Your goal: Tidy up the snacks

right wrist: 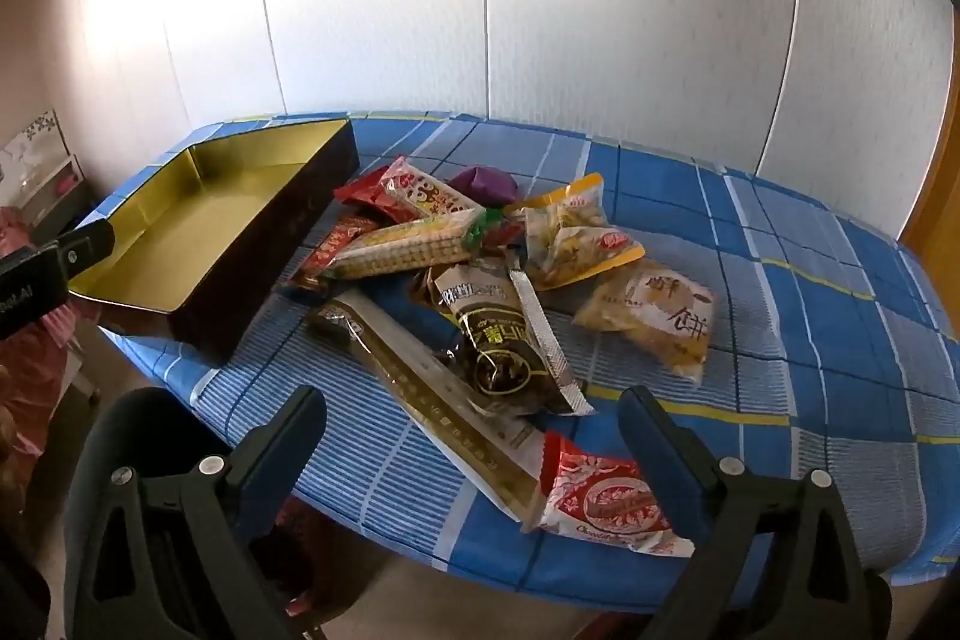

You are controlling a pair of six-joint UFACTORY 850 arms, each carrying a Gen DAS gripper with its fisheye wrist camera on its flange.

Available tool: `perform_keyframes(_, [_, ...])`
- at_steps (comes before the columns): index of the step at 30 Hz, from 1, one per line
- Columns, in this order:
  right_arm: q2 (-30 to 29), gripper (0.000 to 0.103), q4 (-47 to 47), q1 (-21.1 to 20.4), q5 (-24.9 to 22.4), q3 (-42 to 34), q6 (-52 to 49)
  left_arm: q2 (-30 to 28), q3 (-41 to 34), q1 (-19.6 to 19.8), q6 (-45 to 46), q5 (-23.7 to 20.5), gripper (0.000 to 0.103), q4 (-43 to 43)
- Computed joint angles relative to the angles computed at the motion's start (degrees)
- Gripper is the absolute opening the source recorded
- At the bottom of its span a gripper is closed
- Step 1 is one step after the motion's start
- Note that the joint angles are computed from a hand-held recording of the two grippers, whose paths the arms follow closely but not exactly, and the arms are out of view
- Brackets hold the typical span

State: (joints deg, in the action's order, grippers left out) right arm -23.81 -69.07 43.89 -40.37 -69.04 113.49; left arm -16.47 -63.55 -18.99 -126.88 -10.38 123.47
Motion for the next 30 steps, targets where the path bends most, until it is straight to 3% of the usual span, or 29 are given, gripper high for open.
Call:
perform_keyframes(2, [0.0, 0.099, 0.2, 0.0, -0.4, -0.3, -0.7, 0.3, 0.7, -0.8, 1.3, -1.6, 0.101, -1.8])
perform_keyframes(30, [1.2, 0.099, -3.8, 1.3, -2.7, 1.3, 2.5, 1.3, 1.7, -1.8, 2.3, -2.9, 0.101, -2.1])
